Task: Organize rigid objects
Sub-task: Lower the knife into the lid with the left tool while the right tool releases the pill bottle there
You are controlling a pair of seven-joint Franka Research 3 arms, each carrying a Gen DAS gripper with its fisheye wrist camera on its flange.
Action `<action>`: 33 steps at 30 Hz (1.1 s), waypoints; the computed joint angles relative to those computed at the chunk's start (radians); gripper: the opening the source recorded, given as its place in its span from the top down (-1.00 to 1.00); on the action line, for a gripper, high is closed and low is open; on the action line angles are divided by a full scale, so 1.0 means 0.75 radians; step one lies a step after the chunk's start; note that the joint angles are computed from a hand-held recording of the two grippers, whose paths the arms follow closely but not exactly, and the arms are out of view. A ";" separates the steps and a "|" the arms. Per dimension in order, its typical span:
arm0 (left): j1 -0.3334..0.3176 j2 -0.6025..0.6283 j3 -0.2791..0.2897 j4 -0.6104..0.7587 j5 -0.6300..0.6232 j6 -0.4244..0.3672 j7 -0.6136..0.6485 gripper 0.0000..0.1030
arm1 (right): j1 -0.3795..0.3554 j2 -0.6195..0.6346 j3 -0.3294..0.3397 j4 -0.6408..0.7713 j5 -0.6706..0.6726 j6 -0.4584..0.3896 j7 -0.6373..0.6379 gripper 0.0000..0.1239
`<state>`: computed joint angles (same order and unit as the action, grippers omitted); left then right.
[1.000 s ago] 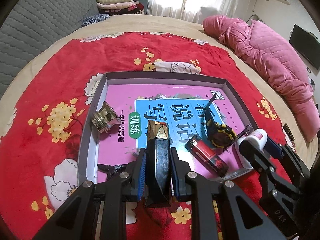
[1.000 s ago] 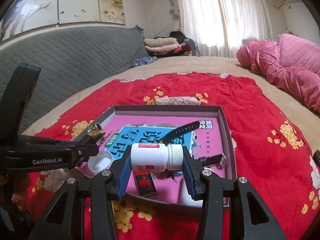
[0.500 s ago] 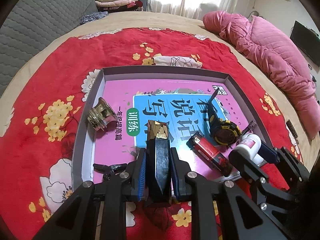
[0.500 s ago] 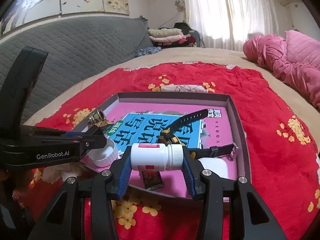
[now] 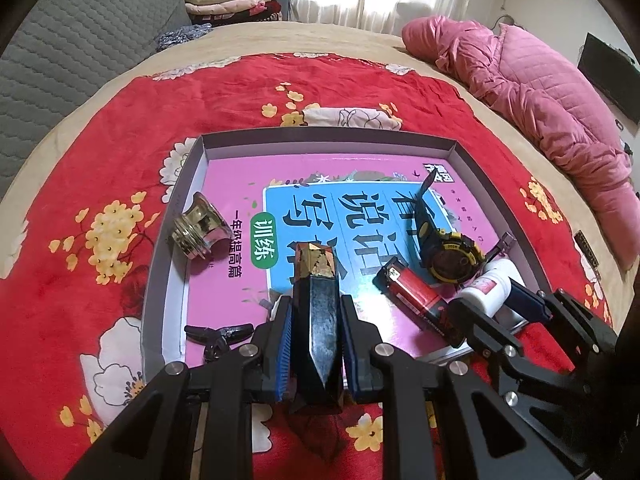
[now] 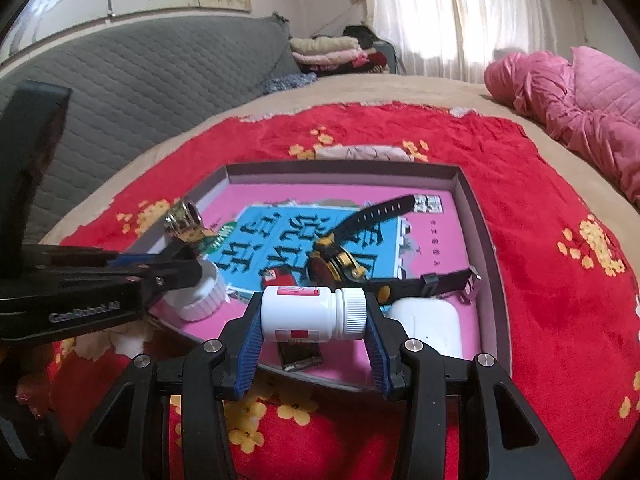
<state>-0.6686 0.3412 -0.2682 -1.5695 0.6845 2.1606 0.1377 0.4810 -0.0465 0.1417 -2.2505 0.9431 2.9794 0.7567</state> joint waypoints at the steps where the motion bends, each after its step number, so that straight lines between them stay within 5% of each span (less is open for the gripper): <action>1: 0.000 0.003 -0.001 0.002 -0.001 -0.003 0.004 0.57 | -0.009 0.007 -0.001 0.002 -0.054 -0.015 0.053 0.23; 14: 0.000 0.011 0.001 0.007 -0.020 0.001 0.021 0.57 | -0.024 0.023 0.002 0.020 -0.066 -0.050 0.053 0.23; 20: 0.005 0.011 0.003 0.002 -0.024 0.011 0.014 0.57 | -0.014 0.003 -0.003 0.017 0.090 -0.049 -0.076 0.03; 33: 0.040 -0.020 0.000 -0.047 -0.058 0.066 -0.022 0.57 | 0.012 -0.037 -0.012 0.001 0.265 -0.033 -0.252 0.00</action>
